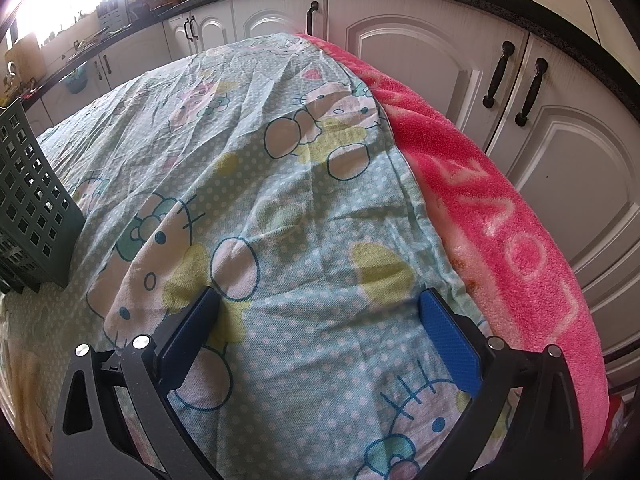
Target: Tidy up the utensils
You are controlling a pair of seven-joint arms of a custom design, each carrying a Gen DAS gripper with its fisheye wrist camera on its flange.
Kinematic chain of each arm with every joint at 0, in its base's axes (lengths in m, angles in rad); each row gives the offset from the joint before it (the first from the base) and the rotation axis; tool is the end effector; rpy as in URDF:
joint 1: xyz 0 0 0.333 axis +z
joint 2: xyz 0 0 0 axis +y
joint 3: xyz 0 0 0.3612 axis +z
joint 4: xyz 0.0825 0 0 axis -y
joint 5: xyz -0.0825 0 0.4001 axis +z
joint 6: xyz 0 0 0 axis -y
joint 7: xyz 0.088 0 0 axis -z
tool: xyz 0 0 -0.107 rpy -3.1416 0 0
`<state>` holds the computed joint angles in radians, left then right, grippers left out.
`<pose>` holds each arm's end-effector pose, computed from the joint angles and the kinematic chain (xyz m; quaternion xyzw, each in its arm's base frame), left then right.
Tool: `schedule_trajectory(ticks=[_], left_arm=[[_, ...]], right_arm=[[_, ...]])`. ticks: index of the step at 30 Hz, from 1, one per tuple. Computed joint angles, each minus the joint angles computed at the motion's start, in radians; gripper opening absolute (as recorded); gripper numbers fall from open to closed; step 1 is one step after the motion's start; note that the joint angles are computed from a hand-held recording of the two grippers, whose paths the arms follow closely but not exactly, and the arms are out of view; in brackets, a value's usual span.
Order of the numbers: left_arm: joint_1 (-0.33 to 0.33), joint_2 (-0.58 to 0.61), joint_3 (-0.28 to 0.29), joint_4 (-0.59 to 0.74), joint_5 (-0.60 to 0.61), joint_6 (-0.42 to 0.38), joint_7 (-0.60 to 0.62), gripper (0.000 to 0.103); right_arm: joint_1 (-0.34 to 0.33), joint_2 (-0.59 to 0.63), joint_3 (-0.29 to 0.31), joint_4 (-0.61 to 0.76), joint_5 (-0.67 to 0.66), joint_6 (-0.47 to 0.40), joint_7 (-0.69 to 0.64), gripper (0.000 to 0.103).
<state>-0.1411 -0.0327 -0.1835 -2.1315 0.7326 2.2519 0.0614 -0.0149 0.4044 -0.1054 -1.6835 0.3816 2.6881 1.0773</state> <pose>0.5409 -0.1633 0.4800 -0.8737 0.3784 -0.1089 0.2856 0.7328 -0.0888 0.4678 -0.7048 0.6361 -0.2091 0.2343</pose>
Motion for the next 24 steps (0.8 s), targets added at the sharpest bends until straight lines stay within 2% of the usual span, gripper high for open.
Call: schedule_trajectory(ticks=[24], left_arm=[[0.001,0.004,0.0,0.003,0.002,0.002,-0.001,0.094]], right_arm=[[0.0,0.001,0.0,0.002,0.0,-0.002,0.0,0.098]])
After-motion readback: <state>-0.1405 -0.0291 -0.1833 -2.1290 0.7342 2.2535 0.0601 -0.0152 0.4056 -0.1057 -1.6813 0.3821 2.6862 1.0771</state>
